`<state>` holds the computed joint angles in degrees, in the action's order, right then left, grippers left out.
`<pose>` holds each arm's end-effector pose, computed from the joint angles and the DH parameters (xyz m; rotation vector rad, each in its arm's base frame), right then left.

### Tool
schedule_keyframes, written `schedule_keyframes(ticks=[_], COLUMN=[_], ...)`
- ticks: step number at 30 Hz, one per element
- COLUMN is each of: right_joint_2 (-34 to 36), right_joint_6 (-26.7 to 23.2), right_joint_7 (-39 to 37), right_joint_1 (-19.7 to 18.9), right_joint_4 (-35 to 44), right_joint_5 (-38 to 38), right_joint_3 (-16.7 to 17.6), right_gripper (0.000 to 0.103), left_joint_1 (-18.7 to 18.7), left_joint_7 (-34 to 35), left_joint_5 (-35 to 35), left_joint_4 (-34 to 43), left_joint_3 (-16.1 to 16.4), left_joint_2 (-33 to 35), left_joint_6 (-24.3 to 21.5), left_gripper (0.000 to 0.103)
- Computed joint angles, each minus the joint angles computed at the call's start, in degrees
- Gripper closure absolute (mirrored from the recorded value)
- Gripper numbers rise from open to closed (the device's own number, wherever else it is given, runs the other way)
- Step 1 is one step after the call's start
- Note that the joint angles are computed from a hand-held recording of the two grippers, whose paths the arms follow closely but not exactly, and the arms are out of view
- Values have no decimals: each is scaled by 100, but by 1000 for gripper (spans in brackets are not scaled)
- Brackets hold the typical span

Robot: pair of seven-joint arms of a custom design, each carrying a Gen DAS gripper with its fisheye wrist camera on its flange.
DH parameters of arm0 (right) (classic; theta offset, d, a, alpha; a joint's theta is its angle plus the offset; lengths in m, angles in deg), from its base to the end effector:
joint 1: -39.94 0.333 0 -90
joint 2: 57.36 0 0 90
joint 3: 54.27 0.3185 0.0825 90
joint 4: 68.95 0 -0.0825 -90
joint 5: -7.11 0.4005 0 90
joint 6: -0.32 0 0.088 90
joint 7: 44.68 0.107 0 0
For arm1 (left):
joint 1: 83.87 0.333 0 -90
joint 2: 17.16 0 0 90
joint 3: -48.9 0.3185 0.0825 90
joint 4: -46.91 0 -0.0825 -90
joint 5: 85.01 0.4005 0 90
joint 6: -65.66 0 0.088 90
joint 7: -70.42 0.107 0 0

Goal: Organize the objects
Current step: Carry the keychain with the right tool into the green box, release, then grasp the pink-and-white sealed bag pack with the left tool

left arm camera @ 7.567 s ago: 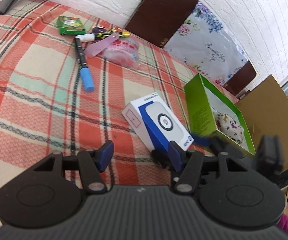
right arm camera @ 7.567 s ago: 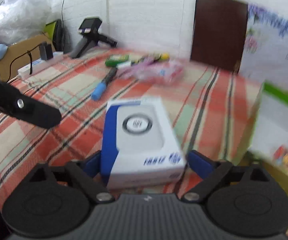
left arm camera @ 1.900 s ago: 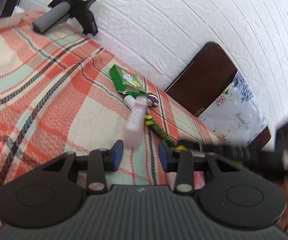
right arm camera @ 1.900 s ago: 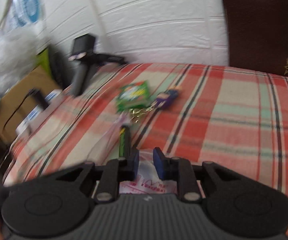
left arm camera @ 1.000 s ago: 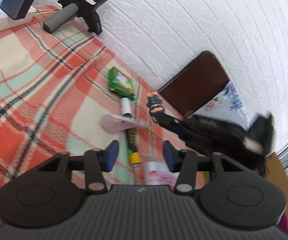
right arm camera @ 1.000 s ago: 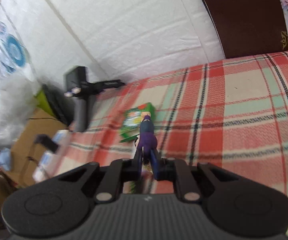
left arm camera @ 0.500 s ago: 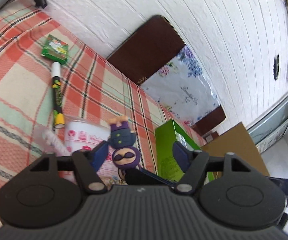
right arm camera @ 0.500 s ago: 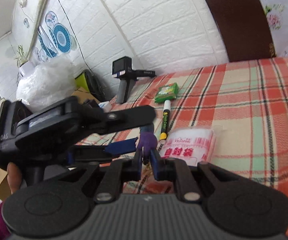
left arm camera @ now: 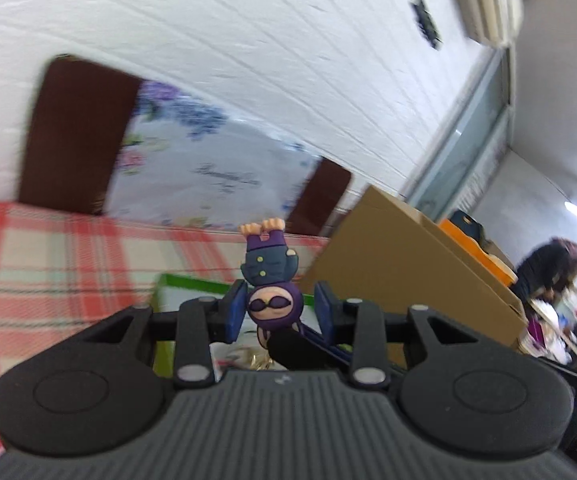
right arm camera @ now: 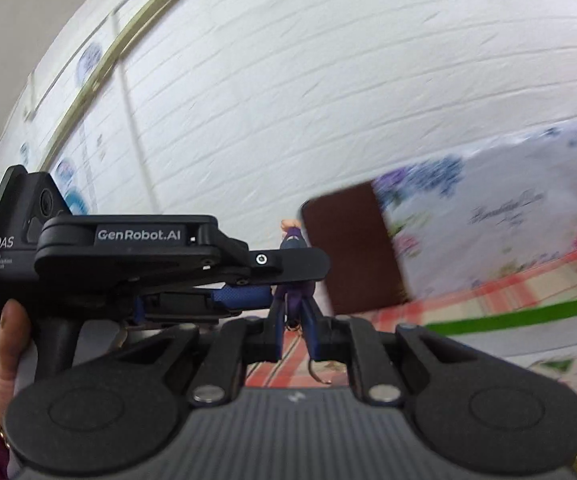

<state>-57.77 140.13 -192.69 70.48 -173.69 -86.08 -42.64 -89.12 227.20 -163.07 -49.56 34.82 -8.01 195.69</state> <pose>0.4627 0.4171 0.5986 -1.0525 1.4683 -0.8694 0.6265 -0.2343 0.5682 0.9766 -2.2344 1.7932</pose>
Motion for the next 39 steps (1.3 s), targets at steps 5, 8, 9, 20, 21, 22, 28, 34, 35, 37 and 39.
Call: schedule_keyframes(ticks=[5,8,9,20,21,22,28,34,35,37,39], right_joint_2=[-792,-856,-843,-1051,-1000,-950,-33,1779,2070,2520,2804], right_joint_6=[-644,-724,-730,-1170,-1112,-984,-14,1394,1379,1201,1147], right_joint_7=[305,158,101,686,597,485,-518,-2528,-2939,-3545,-3828], right_joint_1=[-212,-400,-456,-647,-627,-607,-328,-43,-13,54,71], right_joint_4=[-993,-1312,-1392,-1722,-1631,-1538,-368,1337,1607,2066,2368], right_joint_5=[68,574,842,966,884,783,512,2031,2389,2988,3463], right_joint_3=[89,86,67,364,371,361,249,74,106,154,152], right_gripper=[90,75,63,62,62,62,58,43,41,25,21], left_joint_1=[-394,-637,-734,-252,-176,-102,139,553,623,765,849], left_joint_7=[-289,-500,-646,-629,-537,-432,-695,-1809,-1937,-2022,-2115], left_joint_5=[493,961,1207,1496,1412,1316,1486,1853,1842,1672,1625], left_joint_4=[533,648,651,-211,-389,-574,-1470,-1579,-1513,-1351,-1135], left_joint_3=[-291,-410,-423,-444,-375,-293,310,654,667,650,606], left_joint_2=[503,791,864,413,280,143,-374,-285,-226,-107,43], left_joint_6=[132,648,915,1203,1150,1110,1805,2153,2089,1853,1595], left_gripper=[65,62,62,62,62,62,61,61,61,58,49])
